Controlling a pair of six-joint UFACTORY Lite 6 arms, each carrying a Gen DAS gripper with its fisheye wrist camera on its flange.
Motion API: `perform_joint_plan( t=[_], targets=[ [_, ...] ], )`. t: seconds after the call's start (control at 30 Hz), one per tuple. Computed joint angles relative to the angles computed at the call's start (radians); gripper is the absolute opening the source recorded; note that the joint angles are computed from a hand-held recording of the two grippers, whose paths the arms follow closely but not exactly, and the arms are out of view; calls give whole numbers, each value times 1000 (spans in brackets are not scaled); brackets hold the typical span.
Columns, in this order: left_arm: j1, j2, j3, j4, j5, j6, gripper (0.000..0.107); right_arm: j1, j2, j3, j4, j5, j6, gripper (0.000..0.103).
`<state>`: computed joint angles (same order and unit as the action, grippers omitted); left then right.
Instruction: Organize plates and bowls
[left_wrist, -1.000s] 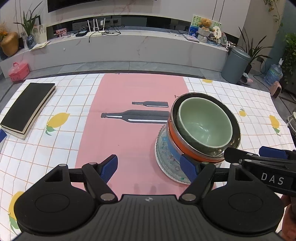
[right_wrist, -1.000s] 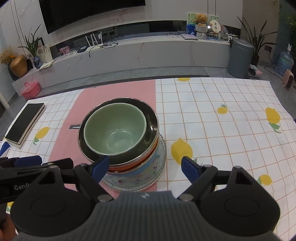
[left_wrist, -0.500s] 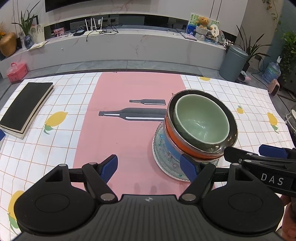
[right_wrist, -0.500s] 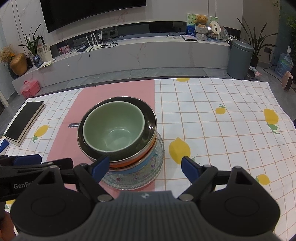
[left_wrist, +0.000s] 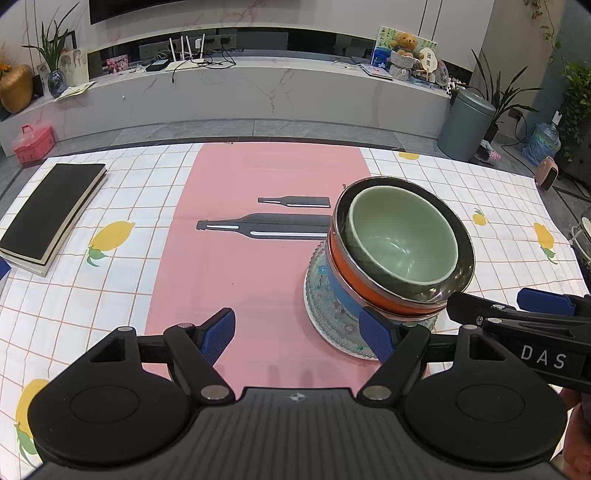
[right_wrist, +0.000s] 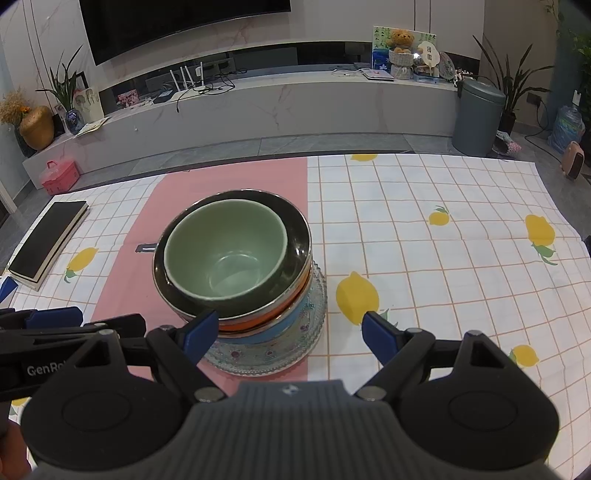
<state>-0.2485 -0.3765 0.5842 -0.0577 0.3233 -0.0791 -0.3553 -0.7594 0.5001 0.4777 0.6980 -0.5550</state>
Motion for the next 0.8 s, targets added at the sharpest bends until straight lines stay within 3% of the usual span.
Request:
perform_joint_plan(
  t=[0.27,0.4,0.8],
  targets=[
    [5,11,5,-35,2,30,89,-1,1,-4,-5,-7,3,84],
    [26,26,16,-133,12,125,87,-13,-3,-3,6,0,-12,84],
    [14,12,11,-109,12,95,87,-4,-20,-10,-4,-2,3,84]
  ],
)
